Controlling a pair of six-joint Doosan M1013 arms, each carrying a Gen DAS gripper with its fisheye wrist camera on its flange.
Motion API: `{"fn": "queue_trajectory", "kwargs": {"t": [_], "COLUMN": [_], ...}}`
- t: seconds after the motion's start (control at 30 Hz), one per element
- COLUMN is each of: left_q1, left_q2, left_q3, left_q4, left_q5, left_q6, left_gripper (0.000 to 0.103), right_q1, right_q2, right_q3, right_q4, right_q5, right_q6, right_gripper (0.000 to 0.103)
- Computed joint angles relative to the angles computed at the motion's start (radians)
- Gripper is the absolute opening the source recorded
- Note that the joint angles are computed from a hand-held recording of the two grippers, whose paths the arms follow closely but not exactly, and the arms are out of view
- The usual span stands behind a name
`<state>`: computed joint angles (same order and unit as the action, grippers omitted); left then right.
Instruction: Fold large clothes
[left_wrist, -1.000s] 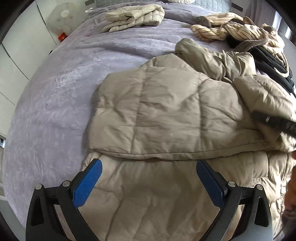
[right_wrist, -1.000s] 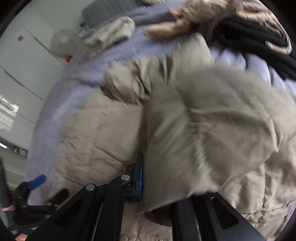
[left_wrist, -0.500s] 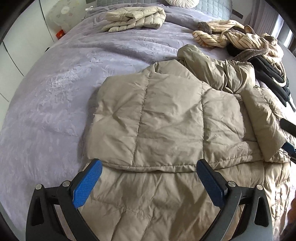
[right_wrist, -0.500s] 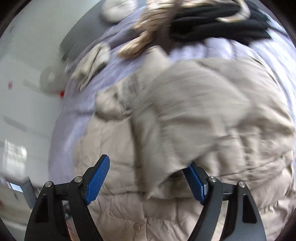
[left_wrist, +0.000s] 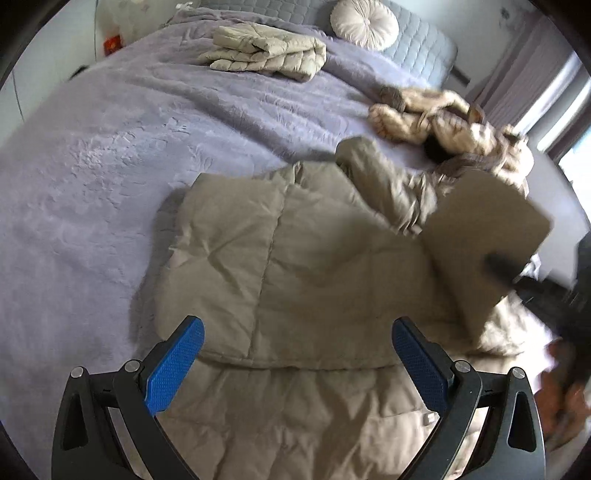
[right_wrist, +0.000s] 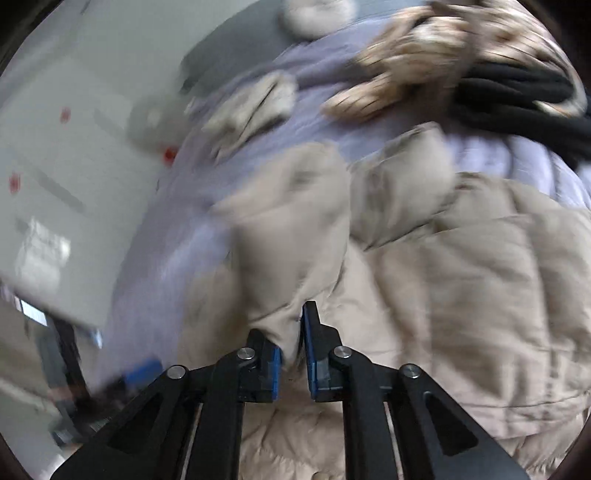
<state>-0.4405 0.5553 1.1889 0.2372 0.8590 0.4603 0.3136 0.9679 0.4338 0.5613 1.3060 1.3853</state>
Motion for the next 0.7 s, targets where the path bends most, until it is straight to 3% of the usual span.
{"fn": "queue_trajectory", "kwargs": {"t": [0.03, 0.07, 0.1, 0.17, 0.23, 0.43, 0.6, 0.63, 0.67, 0.7], "left_q1": [0.006, 0.012, 0.016, 0.029, 0.033, 0.035, 0.032, 0.032, 0.032, 0.032], "left_q2": [-0.007, -0.012, -0.015, -0.018, -0.006, 0.078, 0.137, 0.146, 0.156, 0.169], "left_q3": [0.012, 0.021, 0.028, 0.041, 0.029, -0.065, -0.149, -0.165, -0.183, -0.207], "left_q4": [-0.018, -0.046, -0.077, -0.174, -0.241, -0.400, -0.413, -0.412, -0.413, -0.403], "left_q5": [-0.030, -0.059, -0.083, -0.142, -0.156, -0.108, -0.064, -0.057, -0.047, -0.019], "left_q6": [0.002, 0.010, 0.023, 0.079, 0.138, 0.298, 0.320, 0.319, 0.320, 0.314], "left_gripper": [0.102, 0.102, 0.102, 0.102, 0.102, 0.102, 0.101, 0.092, 0.072, 0.059], "right_q1": [0.011, 0.018, 0.023, 0.019, 0.005, -0.104, -0.205, -0.216, -0.227, -0.236], "right_q2": [0.013, 0.020, 0.015, -0.014, -0.049, -0.123, -0.157, -0.160, -0.160, -0.156], "right_q3": [-0.025, -0.036, -0.025, 0.029, 0.094, 0.270, 0.383, 0.399, 0.408, 0.410], "right_q4": [-0.015, -0.025, -0.028, -0.025, -0.037, 0.000, 0.144, 0.170, 0.199, 0.230], "right_q5": [0.048, 0.078, 0.102, 0.102, 0.088, 0.074, -0.045, -0.070, -0.093, -0.117], "right_q6": [-0.017, -0.022, -0.029, -0.049, -0.048, 0.109, 0.283, 0.300, 0.316, 0.328], "right_gripper": [0.045, 0.068, 0.070, 0.070, 0.070, 0.070, 0.070, 0.070, 0.070, 0.063]}}
